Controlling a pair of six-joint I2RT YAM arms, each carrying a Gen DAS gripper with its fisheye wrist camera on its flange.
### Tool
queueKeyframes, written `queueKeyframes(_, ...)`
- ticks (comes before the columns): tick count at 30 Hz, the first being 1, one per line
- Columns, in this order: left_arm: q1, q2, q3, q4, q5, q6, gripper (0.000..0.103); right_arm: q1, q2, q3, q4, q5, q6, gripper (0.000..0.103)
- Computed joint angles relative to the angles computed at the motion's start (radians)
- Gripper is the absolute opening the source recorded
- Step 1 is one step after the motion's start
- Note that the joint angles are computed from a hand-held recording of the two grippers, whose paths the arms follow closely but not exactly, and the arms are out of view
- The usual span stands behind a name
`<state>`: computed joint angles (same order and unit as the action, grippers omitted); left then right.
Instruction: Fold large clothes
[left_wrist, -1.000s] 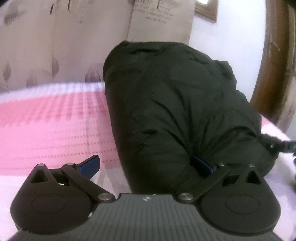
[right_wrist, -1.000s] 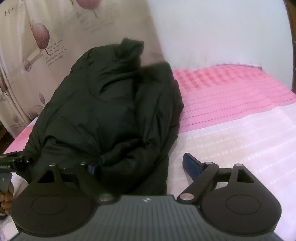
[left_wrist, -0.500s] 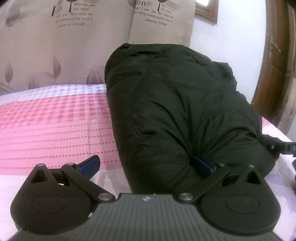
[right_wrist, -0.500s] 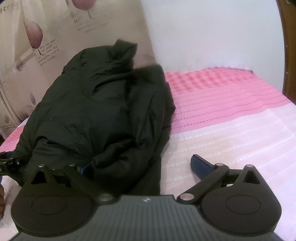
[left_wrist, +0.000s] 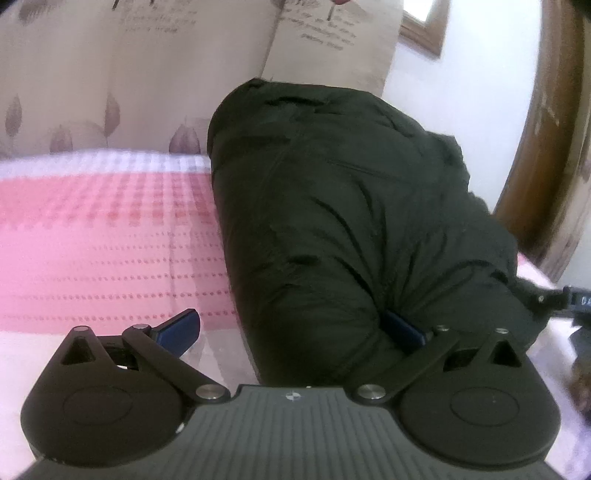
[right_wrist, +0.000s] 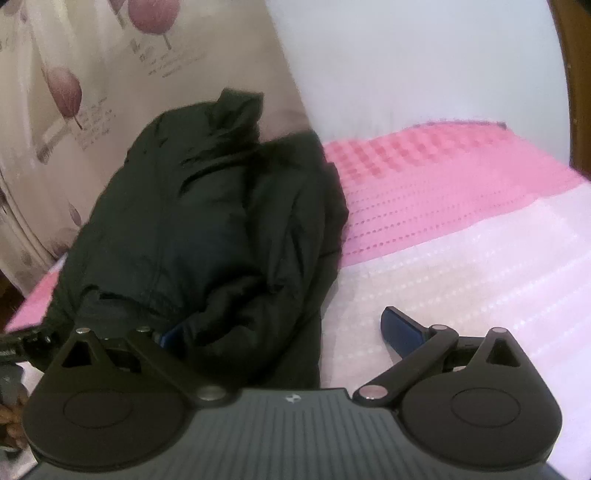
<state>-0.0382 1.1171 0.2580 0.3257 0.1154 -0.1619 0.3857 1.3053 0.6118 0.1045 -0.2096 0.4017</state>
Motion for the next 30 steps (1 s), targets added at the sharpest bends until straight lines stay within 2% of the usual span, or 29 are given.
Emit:
queueKeyframes(2, 0.037, 0.016, 0.009, -0.008, 0.062, -0.017, 0.103, -0.032, -0.001, -0.006, 0.011, -0.055, 0.018, 0.103)
queueKeyframes(7, 0.028, -0.013, -0.005, -0.010, 0.058, -0.014, 0.103, -0.131, 0.006, -0.016, 0.044, -0.221, 0.105, 0.103)
queueKeyframes(9, 0.055, -0.017, -0.009, -0.005, 0.099, -0.012, 0.103, -0.166, -0.002, -0.032, 0.077, -0.271, 0.168, 0.103)
queueKeyframes(13, 0.135, -0.033, -0.036, 0.032, 0.225, -0.054, 0.103, -0.182, 0.010, -0.018, 0.104, -0.291, 0.159, 0.103)
queueKeyframes(16, 0.183, -0.101, -0.080, 0.068, 0.276, -0.068, 0.103, -0.175, 0.062, 0.035, 0.084, -0.320, 0.138, 0.103)
queueKeyframes(19, 0.258, -0.131, -0.073, 0.060, 0.369, -0.093, 0.103, -0.157, 0.115, 0.092, 0.074, -0.332, 0.112, 0.103)
queueKeyframes(22, 0.335, -0.033, 0.003, 0.036, 0.498, -0.123, 0.103, -0.150, 0.168, 0.143, 0.065, -0.347, 0.093, 0.103)
queueKeyframes(25, 0.403, 0.118, 0.091, 0.058, 0.633, -0.182, 0.103, -0.151, 0.215, 0.181, 0.049, -0.372, 0.065, 0.103)
queueKeyframes(30, 0.429, 0.323, 0.228, 0.061, 0.743, -0.202, 0.103, -0.172, 0.313, 0.268, 0.003, -0.478, 0.029, 0.103)
